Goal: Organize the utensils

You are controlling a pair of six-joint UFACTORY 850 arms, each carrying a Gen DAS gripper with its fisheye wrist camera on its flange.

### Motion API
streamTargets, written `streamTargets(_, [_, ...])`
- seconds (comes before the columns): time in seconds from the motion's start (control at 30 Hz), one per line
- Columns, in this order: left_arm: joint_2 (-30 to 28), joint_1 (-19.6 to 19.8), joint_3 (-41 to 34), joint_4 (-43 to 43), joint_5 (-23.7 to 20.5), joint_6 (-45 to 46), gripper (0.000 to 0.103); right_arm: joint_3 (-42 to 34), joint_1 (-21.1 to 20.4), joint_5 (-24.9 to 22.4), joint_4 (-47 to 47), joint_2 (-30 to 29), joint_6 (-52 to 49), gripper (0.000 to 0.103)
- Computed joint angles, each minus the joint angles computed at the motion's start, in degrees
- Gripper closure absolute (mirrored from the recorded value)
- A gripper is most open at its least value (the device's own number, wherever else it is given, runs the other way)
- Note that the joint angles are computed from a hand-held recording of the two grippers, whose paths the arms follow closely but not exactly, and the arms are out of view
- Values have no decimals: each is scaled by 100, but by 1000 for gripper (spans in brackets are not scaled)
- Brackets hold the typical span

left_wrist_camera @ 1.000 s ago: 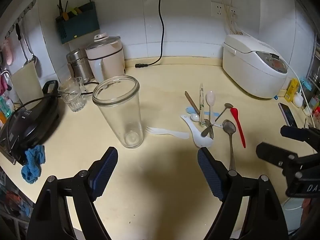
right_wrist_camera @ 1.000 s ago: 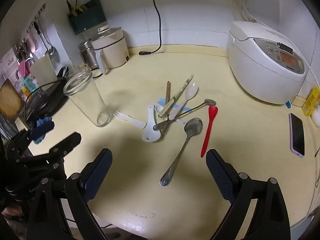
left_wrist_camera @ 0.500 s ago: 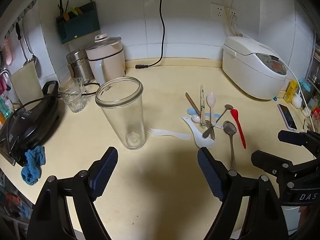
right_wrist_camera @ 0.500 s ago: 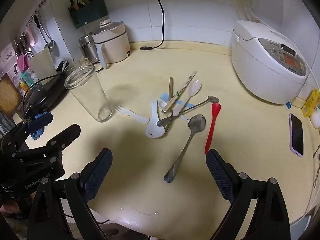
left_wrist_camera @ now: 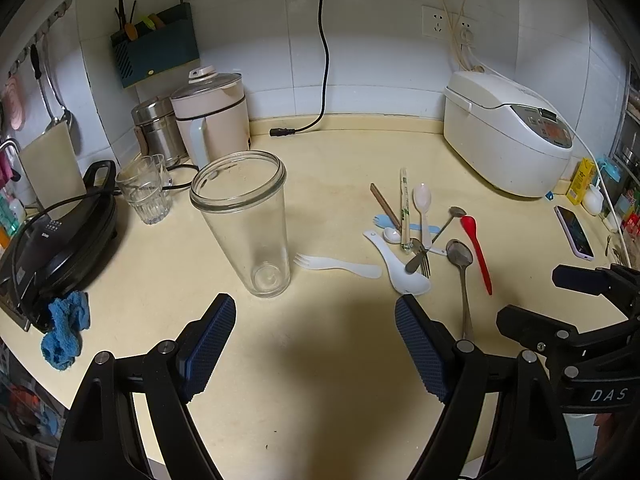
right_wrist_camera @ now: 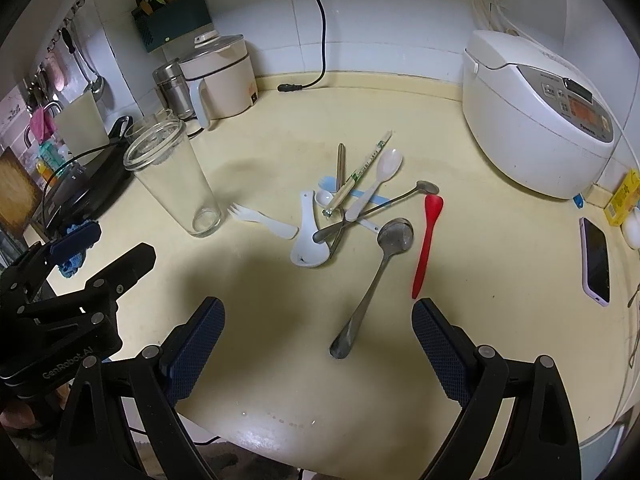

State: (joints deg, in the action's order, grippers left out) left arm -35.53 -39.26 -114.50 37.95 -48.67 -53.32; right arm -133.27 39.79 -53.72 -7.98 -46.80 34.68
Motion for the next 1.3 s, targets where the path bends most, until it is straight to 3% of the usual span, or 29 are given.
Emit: streamTargets(1.3, [202, 23, 307, 68, 66, -108, 18, -198, 52, -162, 35, -121, -37, 8])
